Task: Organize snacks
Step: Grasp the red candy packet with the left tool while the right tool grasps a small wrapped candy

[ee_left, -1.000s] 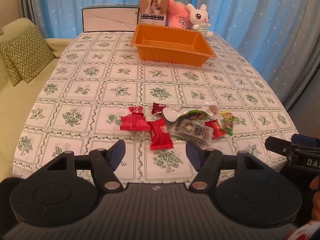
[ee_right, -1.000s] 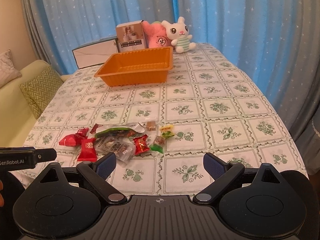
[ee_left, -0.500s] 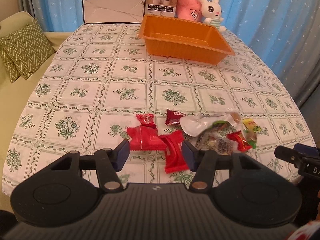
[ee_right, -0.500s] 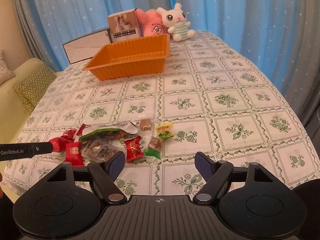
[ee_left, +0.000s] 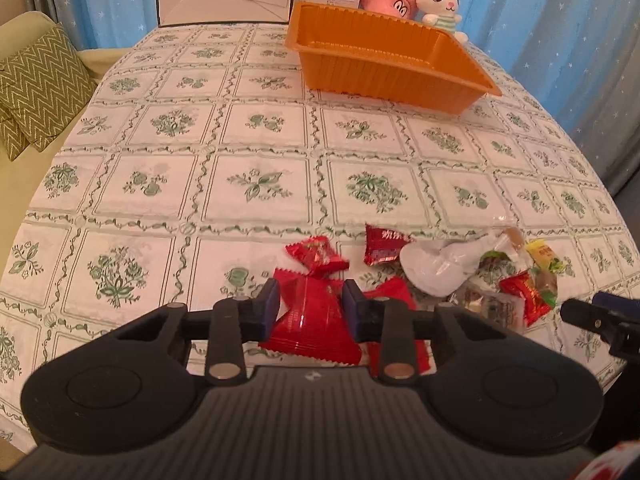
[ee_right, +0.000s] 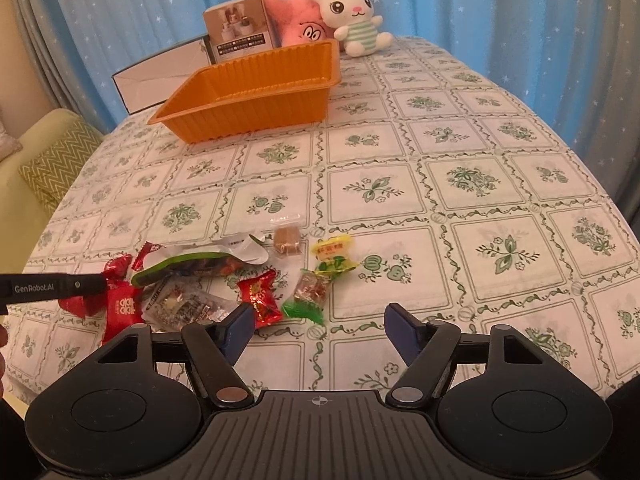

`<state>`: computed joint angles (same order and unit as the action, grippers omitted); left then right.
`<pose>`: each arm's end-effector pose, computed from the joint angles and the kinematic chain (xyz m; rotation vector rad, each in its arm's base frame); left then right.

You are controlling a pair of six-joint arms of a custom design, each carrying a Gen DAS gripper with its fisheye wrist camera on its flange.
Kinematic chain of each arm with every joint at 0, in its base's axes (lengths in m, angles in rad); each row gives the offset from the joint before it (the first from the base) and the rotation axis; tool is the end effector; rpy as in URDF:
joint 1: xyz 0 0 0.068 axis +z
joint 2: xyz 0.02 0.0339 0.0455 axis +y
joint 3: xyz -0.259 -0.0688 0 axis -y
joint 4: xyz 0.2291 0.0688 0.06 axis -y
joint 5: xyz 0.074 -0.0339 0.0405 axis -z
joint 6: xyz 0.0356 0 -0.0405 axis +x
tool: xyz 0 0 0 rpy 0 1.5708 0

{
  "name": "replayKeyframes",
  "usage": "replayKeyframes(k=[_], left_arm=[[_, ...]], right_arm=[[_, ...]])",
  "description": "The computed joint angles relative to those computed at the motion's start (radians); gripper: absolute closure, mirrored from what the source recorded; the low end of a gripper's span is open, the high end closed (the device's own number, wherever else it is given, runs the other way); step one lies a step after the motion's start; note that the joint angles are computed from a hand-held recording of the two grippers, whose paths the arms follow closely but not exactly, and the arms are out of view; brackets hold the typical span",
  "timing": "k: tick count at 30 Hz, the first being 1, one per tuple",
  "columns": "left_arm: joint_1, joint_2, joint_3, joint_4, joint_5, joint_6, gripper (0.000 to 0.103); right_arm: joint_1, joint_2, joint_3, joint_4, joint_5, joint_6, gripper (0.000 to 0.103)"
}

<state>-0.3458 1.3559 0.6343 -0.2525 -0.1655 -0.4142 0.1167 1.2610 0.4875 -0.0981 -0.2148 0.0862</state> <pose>0.2256 -0.0751 0.1700 -0.1508 2.5232 -0.0936 0.2145 0.0328 0.1598 -0.1334 2.4431 0.3525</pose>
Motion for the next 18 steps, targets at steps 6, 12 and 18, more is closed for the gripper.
replayKeyframes(k=[6, 12, 18], left_arm=[[-0.009, -0.003, -0.032, 0.003, 0.007, 0.020, 0.076], [-0.021, 0.004, -0.041, 0.013, -0.008, 0.024, 0.079], [-0.031, -0.039, -0.038, -0.004, -0.038, -0.003, 0.081]], right_arm=[[0.032, 0.050, 0.006, 0.033, 0.019, 0.008, 0.031], [0.025, 0.076, 0.001, 0.054, 0.026, 0.008, 0.031], [0.008, 0.117, 0.007, 0.097, 0.016, 0.013, 0.044]])
